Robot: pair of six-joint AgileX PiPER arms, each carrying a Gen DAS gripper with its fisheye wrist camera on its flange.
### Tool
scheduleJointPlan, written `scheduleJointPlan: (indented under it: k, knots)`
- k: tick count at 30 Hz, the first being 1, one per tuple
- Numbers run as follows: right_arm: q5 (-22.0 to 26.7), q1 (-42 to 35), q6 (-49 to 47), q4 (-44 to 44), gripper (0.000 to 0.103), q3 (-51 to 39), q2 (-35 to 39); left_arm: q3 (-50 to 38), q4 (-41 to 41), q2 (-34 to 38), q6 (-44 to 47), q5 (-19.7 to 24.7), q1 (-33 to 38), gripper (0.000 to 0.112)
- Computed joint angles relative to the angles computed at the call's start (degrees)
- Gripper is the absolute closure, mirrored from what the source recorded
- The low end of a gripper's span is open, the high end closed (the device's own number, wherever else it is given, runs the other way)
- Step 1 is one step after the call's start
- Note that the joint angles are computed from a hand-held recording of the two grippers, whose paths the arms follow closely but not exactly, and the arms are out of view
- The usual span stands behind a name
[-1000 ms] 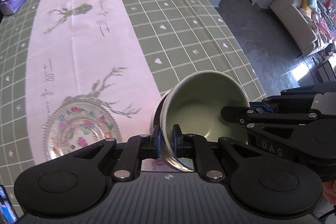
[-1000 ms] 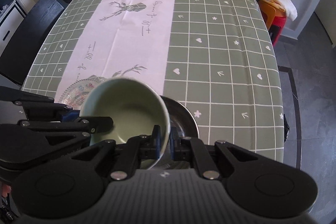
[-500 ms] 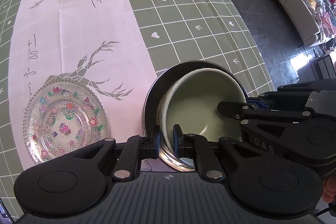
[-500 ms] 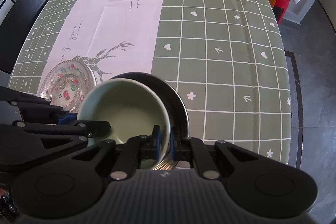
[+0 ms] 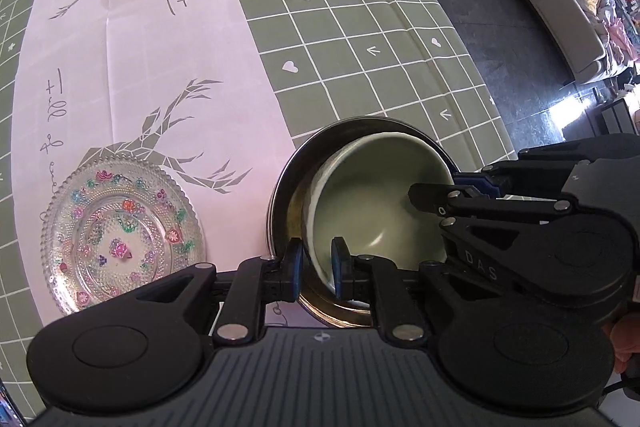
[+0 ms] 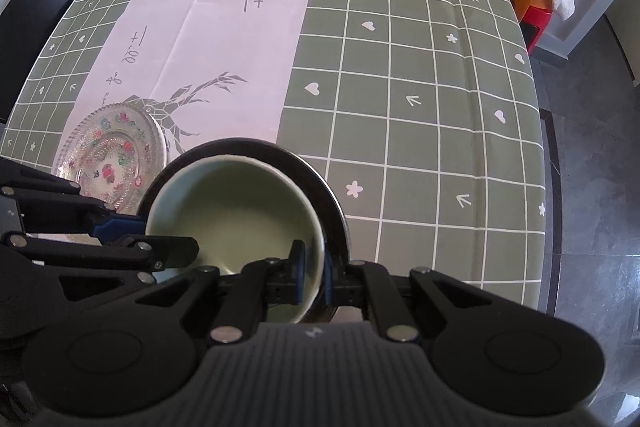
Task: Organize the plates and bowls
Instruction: 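Carry the pale green bowl with both tools and lower it into the blue bowl, then close both tools on the rim of the stacked bowls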
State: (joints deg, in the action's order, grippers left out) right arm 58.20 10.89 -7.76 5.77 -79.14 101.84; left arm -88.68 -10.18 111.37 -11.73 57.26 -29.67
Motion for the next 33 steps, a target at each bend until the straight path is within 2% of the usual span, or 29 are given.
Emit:
scheduleJointPlan:
  k: [8, 11, 13, 20, 22, 24, 28, 33]
  knots:
    - [0.6, 0.09, 0.51, -0.41, 0.095, -0.92, 0.48, 0.52, -1.11, -0.65, 0.87, -0.27, 0.7, 0.097]
    - [0.78, 0.32, 0.6, -0.73, 0.094, -0.96, 0.29, 0.92, -2.06, -0.95, 1.66, -0.54, 1.09, 0.092]
    - [0.63, 0.31, 0.39, -0.4, 0.087, -0.92, -0.21, 1.1, -2.47, -1.28, 2.16, -0.8, 1.19, 0.09]
    - [0.22, 1.83, 1.3, -2.0, 0.078, -1.69, -2.33, 1.81, -3.0, -2.97, 2.79, -1.69, 1.76, 0.086]
    - [-0.96, 2.35, 2.16, -3.71, 0.065, -1.21, -3.26, 2.55, -3.59, -3.9, 3.18, -2.56, 2.37, 0.083]
    - [-1.33, 1.85, 2.24, -3.84, 0.059, -1.34, -3.67, 3.8, -4.7, -5.2, 4.2, -4.0, 3.05, 0.073]
    - [-1.25, 0.53, 2.74, -3.54, 0.054, -1.76, -4.15, 5.84, -3.72, -7.94, 4.85, -6.78, 3.2, 0.068]
    - [-2.02, -1.66, 2.95, -1.84, 0.047, -0.76, -5.64, 9.8, -2.05, -11.91, 5.06, -12.44, 3.34, 0.053]
